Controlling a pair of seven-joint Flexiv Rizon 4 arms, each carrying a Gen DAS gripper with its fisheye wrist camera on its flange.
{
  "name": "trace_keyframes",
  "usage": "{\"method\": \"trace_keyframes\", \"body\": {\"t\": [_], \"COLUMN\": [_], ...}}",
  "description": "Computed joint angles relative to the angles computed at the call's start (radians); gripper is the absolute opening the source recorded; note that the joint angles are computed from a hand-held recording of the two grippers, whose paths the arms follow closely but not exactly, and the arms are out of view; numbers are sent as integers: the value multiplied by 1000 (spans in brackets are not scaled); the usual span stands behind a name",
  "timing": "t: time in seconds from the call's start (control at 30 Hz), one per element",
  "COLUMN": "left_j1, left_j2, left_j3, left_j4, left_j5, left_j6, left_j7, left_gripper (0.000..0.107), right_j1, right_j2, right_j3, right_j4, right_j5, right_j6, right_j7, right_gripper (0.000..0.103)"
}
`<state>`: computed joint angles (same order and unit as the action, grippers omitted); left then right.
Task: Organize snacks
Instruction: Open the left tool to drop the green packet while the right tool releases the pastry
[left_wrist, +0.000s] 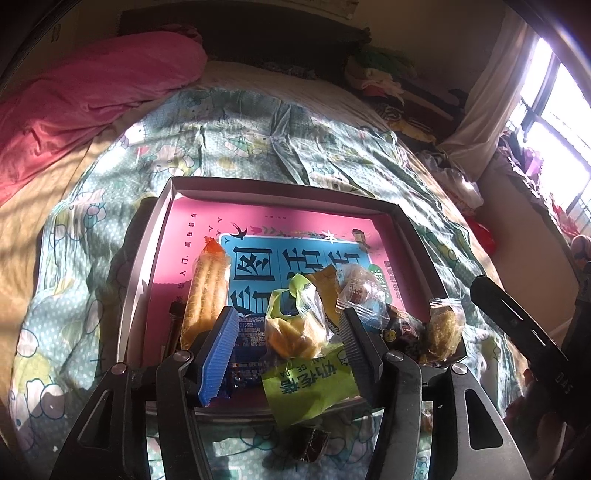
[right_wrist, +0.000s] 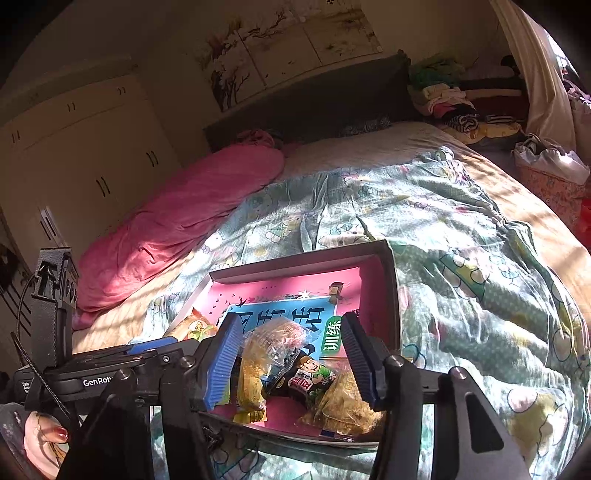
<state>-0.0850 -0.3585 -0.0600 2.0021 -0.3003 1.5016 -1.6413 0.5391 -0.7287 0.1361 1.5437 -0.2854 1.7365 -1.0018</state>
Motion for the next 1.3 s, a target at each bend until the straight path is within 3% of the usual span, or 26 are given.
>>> {"method": "trace_keyframes", "body": {"t": [0.33,0.63,1.3], "left_j1": [29,12,42], "left_j2": [24,40,103], "left_j3": [-34,-8,-53], "left_j4": [27,40,122], "left_j5": [-33,-24,-81], "left_j6": [22,37,46], "left_j7": [19,6,76], "left_gripper": [66,72,74], "right_j1": [24,59,103], "right_j2": [25,37,64], "right_j3": [-37,-85,-127], "right_j4": [36,52,95], "right_j5": [21,33,57], "right_j6": [19,32,64], "right_j7": [14,19,0], "right_gripper": [60,64,71]}}
